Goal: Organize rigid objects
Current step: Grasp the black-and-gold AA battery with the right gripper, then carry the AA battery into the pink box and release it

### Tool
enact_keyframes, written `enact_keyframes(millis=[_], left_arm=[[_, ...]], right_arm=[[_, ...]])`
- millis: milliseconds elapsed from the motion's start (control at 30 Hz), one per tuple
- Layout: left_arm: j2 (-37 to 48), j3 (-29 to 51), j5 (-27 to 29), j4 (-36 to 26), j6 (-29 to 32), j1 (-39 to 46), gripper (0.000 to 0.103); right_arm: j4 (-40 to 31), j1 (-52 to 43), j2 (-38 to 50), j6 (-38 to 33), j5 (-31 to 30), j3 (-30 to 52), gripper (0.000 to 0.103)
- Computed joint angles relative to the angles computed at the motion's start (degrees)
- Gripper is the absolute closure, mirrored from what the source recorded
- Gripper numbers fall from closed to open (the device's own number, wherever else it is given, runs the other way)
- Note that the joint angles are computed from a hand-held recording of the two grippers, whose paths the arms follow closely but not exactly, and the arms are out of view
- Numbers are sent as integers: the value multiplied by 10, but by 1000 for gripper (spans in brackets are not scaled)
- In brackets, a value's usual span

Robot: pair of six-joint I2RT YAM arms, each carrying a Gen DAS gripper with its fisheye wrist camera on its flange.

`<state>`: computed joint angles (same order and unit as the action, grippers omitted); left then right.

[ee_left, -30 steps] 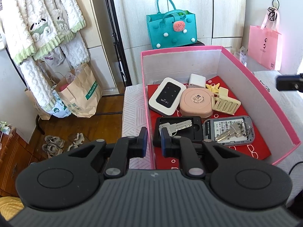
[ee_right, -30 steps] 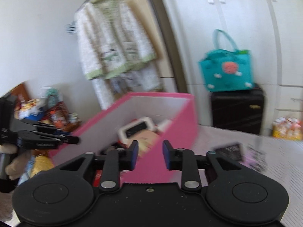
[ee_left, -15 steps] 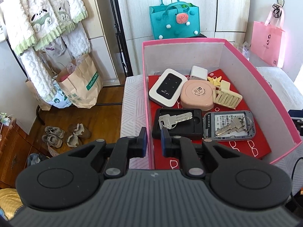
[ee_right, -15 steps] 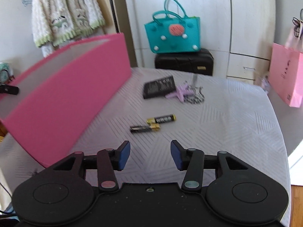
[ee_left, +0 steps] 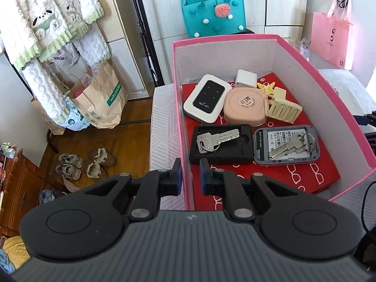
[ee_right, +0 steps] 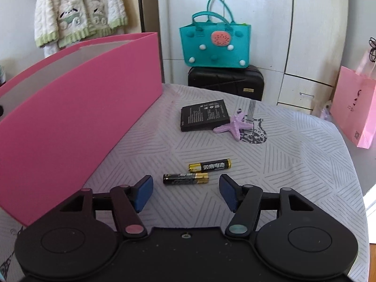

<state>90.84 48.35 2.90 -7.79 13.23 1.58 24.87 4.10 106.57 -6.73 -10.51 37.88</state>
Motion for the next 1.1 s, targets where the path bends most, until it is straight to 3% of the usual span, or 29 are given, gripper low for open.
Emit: enact_keyframes(millis=[133,333,533,667,800,967,1100], left_arm=[[1,2,17,0,-9,8,91],[7,10,30,1,-11,15,91],[15,25,41,-11,-8,20,91],[21,37,64,-31,-23,35,92],[13,16,48,-1,-42,26,93],[17,23,55,-5,-63,31,93],[16,22,51,-5,-72,29,94]], right_arm=[[80,-2,17,5,-10,-28,54],[87,2,1,36,2,-45,55],[59,-4,-67,57,-37,-60,55],[-77,-1,-159,-7,-88,-11,54],[-265,10,-185,-86,-141,107,54],[-441,51,-87,-98,-240,286,54],[-517,113,14,-111,-229,407,54]])
